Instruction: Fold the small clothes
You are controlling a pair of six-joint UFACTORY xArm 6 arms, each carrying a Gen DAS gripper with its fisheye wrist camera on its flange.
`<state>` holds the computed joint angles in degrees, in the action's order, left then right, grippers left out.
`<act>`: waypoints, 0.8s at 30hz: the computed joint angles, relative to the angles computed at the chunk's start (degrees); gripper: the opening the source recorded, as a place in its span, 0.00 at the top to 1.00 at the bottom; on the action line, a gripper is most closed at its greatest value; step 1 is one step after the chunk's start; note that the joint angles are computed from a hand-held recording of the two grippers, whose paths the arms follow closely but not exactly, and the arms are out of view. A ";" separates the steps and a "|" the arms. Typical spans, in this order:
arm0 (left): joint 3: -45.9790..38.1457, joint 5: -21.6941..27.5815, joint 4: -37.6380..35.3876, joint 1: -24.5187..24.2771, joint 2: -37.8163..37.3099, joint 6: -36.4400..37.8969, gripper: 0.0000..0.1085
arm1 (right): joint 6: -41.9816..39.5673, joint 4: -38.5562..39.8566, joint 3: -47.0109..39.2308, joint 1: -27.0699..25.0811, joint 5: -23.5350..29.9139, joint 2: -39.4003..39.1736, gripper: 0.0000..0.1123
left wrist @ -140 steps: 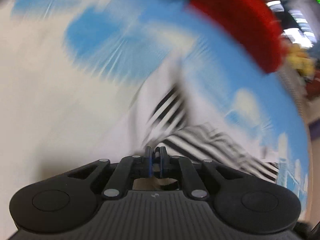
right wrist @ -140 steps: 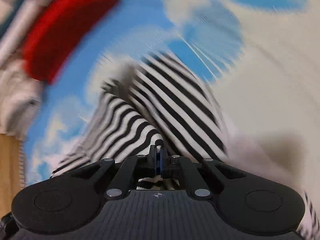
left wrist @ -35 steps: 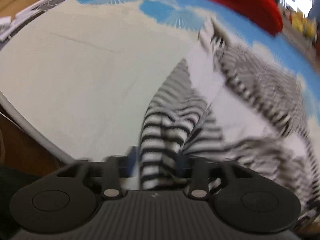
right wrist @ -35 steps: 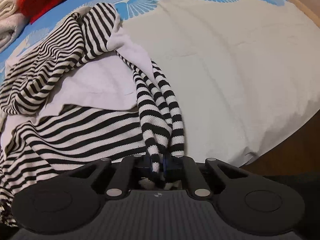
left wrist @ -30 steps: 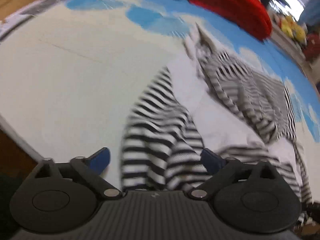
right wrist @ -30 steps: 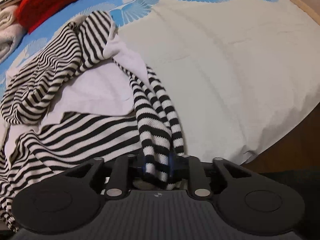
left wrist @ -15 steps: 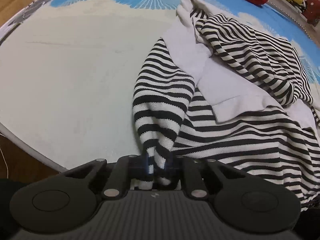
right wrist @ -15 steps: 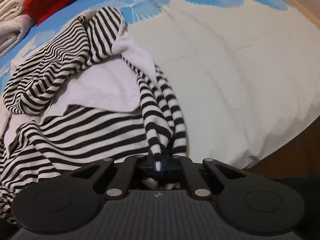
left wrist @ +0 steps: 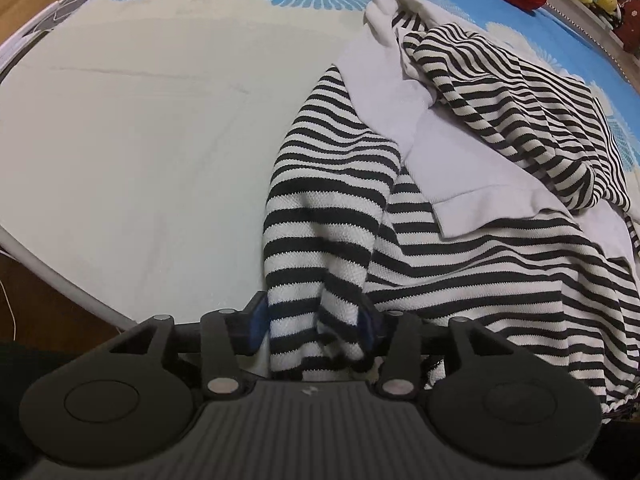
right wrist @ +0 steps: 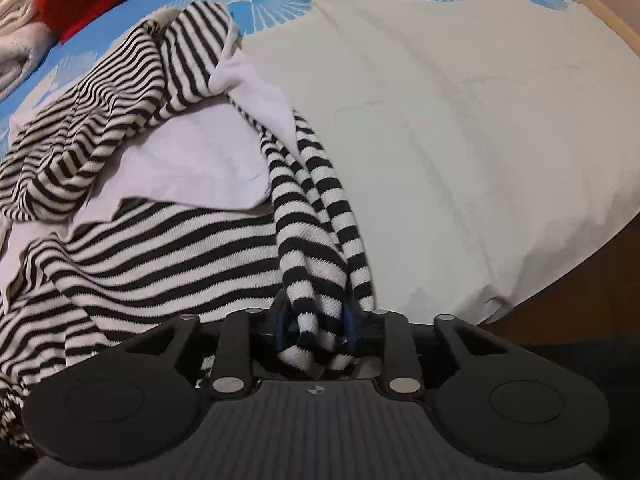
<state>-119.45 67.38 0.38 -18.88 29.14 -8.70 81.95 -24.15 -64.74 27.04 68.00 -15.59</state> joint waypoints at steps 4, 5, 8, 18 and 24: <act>0.15 -0.05 -0.03 -0.05 -0.08 0.42 0.54 | -0.92 -0.32 -0.62 0.28 0.58 0.67 0.73; 0.42 -0.20 0.07 -0.10 -0.25 0.57 0.54 | -0.93 -0.40 -0.59 0.32 0.53 0.68 0.73; 0.92 -0.79 -0.06 -0.21 -0.52 1.15 0.66 | -1.41 -0.78 -0.38 0.46 -0.15 0.67 0.78; 0.48 -0.79 -2.45 -0.02 -0.19 3.88 0.82 | 1.03 -2.77 0.73 0.27 -2.23 -0.55 0.96; 4.06 -3.70 2.05 -1.67 -2.13 4.09 0.84 | -2.21 -2.35 -0.08 0.87 -1.39 0.56 0.95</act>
